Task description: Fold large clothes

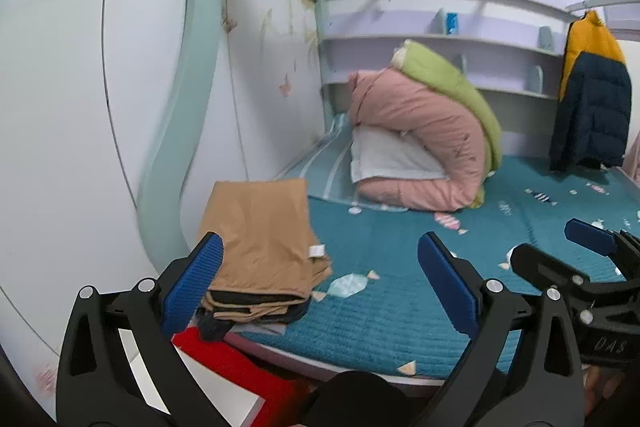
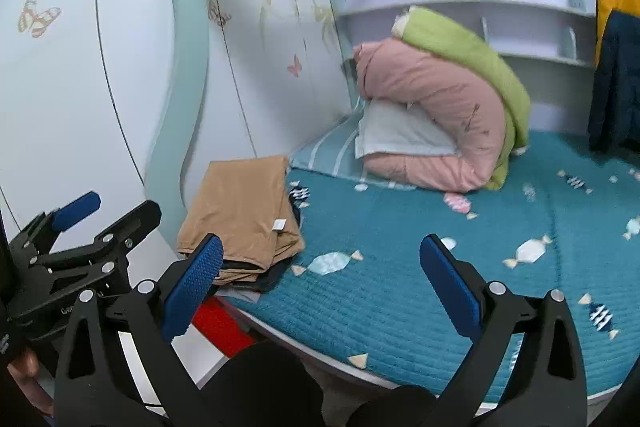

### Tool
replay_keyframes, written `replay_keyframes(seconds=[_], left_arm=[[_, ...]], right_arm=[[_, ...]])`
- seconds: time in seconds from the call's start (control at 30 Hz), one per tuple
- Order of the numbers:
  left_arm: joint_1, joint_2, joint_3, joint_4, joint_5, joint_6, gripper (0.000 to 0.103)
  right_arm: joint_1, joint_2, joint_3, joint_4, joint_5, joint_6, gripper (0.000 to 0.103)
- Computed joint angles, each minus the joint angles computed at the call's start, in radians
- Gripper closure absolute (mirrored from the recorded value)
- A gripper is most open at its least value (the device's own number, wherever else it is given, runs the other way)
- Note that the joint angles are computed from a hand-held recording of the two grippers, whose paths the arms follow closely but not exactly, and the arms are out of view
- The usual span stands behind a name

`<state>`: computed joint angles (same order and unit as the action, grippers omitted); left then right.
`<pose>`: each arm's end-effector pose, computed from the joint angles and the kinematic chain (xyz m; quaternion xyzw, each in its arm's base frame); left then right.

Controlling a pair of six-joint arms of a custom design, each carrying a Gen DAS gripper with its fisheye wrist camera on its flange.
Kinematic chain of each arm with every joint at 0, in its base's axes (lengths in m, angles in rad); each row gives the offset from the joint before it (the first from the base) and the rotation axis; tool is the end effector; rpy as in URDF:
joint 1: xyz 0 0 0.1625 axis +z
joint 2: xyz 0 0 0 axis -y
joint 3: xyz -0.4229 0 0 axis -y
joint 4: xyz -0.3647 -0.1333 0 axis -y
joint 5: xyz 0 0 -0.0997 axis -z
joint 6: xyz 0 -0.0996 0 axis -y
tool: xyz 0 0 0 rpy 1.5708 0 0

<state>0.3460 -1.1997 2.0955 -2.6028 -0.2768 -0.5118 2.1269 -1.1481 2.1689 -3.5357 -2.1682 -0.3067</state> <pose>-0.3774 -0.3796 0.2585 0.2394 0.7603 -0.4941 0.3471 0.3239 -0.3748 0.2697 0.2344 -0.8292 0.4638 0.2060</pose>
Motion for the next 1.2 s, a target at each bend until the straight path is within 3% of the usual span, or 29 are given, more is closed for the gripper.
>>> replay_keyframes(seconds=[0.3, 0.43, 1.2], left_arm=[[-0.051, 0.009, 0.000, -0.057, 0.001, 0.043, 0.005], [-0.077, 0.021, 0.003, -0.081, 0.032, 0.064, 0.005], [-0.121, 0.036, 0.012, -0.186, 0.074, 0.137, 0.005]], right_arm=[[0.075, -0.017, 0.014, -0.080, -0.116, -0.051, 0.008], [0.104, -0.002, 0.010, -0.147, -0.170, -0.096, 0.008], [0.147, -0.017, 0.025, -0.222, -0.204, -0.130, 0.008]])
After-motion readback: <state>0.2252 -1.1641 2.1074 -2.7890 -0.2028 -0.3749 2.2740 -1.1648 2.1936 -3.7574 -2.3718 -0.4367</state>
